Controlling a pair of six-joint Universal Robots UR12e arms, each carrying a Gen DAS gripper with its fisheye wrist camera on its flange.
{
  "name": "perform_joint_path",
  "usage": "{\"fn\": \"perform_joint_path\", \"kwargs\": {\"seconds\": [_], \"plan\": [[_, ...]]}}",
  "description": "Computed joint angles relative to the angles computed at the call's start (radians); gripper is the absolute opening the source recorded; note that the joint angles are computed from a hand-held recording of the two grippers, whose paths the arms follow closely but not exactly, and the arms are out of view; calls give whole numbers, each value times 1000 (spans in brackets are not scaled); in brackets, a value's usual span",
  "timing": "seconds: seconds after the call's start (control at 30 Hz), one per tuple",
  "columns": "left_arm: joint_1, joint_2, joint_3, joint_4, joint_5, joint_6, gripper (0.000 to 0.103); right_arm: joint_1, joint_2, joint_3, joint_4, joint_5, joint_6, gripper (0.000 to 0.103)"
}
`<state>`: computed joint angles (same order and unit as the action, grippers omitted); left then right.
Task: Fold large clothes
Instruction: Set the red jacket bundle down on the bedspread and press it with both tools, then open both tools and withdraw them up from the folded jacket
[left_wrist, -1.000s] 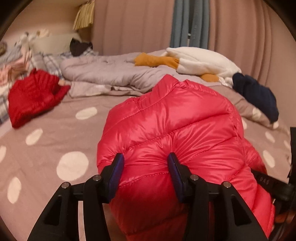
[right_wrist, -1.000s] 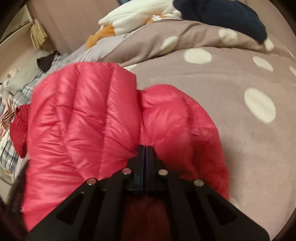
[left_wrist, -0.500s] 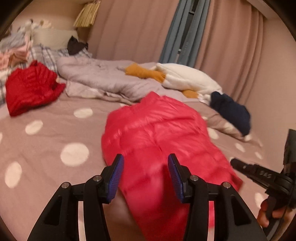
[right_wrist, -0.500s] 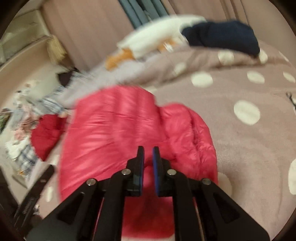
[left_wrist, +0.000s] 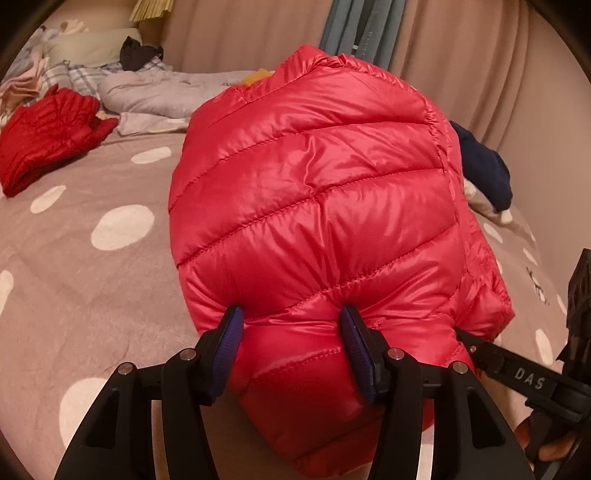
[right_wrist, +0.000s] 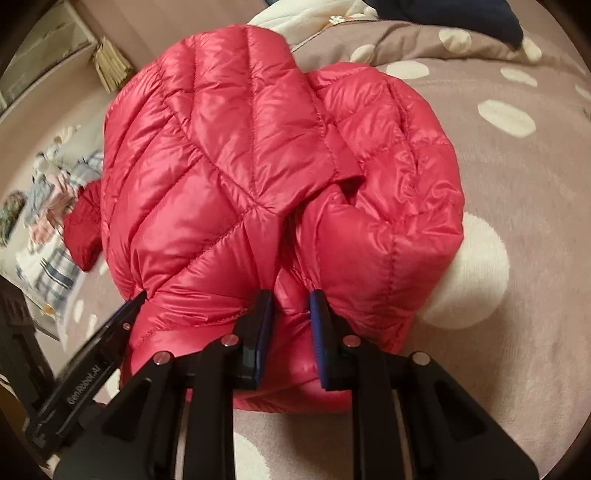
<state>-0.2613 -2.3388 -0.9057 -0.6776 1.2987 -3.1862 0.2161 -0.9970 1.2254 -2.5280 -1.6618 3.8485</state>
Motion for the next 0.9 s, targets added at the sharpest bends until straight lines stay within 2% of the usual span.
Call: {"fn": "perform_joint_path", "kwargs": {"seconds": [0.17,0.5,0.63,0.83,0.9], "plan": [[-5,14,-28,26,27,9,57,20,28,-54,45,-75,-33,18],[-1,16,-36,27,25,-10,61,16,22,-37,26,-73,-32,19],[-3,11,-23,9,41,-22,66,15,13,-22,30,-75,27,19],[6,25,-8,-73,38,-68,66,28,16,-79,159,-112,101,21],[13,51,-38,-71,43,-70,66,37,-10,-58,151,-116,145,23]]}}
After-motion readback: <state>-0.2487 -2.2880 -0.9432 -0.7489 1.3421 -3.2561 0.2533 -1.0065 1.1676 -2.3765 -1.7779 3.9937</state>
